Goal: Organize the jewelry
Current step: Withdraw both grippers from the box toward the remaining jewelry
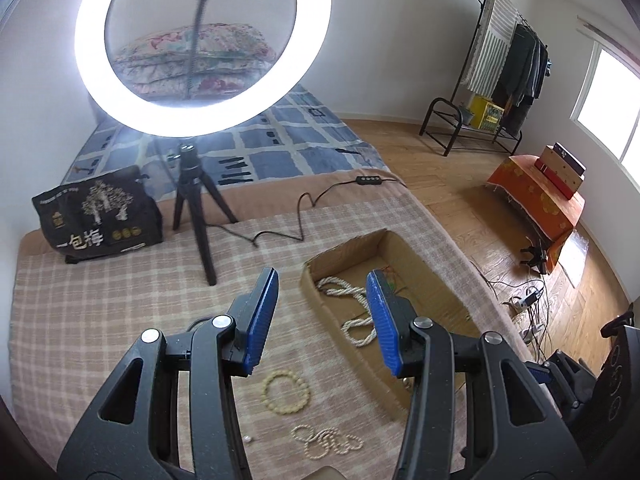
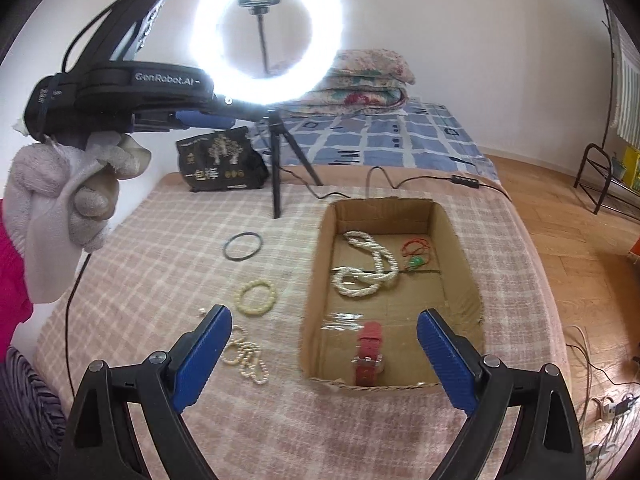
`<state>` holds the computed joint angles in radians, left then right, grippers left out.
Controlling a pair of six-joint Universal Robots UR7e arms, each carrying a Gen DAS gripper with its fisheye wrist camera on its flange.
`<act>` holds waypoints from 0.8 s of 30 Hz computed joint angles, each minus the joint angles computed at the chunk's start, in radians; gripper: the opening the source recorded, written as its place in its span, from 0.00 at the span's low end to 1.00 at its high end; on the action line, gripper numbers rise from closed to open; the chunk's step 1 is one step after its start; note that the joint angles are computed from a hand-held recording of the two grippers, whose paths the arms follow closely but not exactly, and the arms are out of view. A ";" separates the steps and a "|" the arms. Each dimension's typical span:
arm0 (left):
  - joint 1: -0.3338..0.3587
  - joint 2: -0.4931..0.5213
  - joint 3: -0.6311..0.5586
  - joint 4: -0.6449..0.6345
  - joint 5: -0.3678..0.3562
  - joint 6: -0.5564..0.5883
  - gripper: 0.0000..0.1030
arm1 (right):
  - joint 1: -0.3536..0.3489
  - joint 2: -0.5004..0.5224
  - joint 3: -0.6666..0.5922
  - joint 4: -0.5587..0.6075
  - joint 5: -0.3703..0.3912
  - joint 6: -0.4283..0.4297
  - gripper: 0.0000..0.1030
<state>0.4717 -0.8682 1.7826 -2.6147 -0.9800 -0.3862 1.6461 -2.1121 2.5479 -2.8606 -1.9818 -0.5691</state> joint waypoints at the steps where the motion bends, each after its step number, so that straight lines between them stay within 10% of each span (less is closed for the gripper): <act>1: 0.003 -0.013 0.012 0.003 0.000 -0.002 0.45 | 0.016 0.001 0.006 0.004 -0.002 0.002 0.92; 9: 0.016 -0.131 0.159 0.004 0.006 0.005 0.45 | 0.108 0.023 0.092 -0.036 -0.019 -0.007 0.92; 24: 0.091 -0.240 0.359 0.058 -0.077 -0.010 0.45 | 0.103 0.337 0.242 -0.476 -0.066 -0.161 0.88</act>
